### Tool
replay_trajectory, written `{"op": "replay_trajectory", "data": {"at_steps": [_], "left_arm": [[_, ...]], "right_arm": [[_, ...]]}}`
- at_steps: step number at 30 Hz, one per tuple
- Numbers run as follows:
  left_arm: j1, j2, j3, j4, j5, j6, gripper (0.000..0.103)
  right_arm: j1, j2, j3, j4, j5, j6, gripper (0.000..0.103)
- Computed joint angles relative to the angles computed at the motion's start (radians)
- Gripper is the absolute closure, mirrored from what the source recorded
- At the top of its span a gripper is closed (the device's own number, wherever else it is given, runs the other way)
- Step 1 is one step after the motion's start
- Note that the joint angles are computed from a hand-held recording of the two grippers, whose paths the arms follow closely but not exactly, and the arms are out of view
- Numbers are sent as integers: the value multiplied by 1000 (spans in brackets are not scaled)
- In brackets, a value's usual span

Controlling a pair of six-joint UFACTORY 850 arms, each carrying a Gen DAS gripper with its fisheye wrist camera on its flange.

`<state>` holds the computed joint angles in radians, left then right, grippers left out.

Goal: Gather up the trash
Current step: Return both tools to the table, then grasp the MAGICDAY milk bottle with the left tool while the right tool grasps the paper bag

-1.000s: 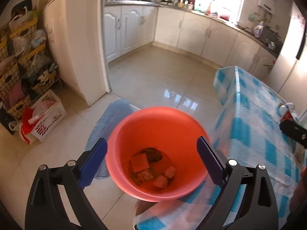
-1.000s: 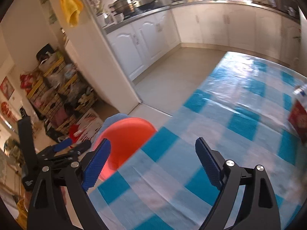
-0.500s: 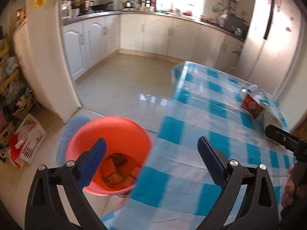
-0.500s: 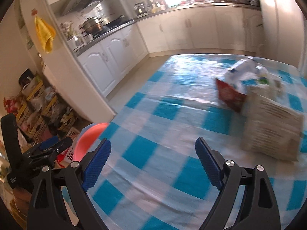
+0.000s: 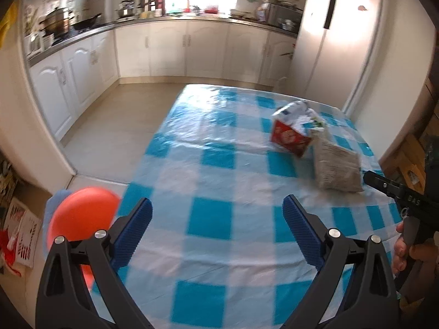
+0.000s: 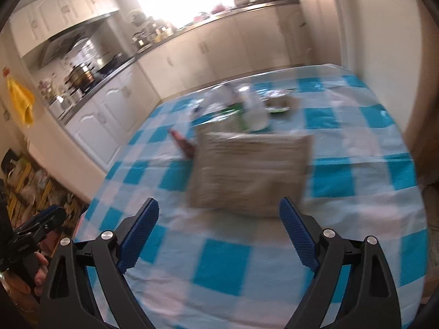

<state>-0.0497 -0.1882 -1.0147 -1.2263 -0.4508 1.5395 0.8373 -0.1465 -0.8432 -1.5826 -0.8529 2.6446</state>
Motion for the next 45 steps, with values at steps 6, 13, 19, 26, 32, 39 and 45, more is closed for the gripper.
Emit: {"op": "replay_trajectory", "data": {"at_steps": [6,13,19,26,32,39,45], "left_arm": [[-99,-61,-95,35,-23,-36,7],[-206,-217,-321,194,-98,-114,7],[-287,-378,-534,410,-119,-223,7],[-336,-529,-730,630,-183,-393,7],[-352,-616,-852,695,-241,-467,7],[-358,-700,-971,734,-317,-535,7],[-359,-736,-1020,743,-354,-565,7]], "right_arm": [[-55,78,102,-69,35,67,14],[-159,123,171,-230,158,157,14],[-236,133,189,-440,262,265,14],[-293,124,183,-618,325,358,22],[-329,104,163,-740,371,420,34],[-352,91,144,-809,405,458,34],[-344,81,133,-807,410,429,43]]}}
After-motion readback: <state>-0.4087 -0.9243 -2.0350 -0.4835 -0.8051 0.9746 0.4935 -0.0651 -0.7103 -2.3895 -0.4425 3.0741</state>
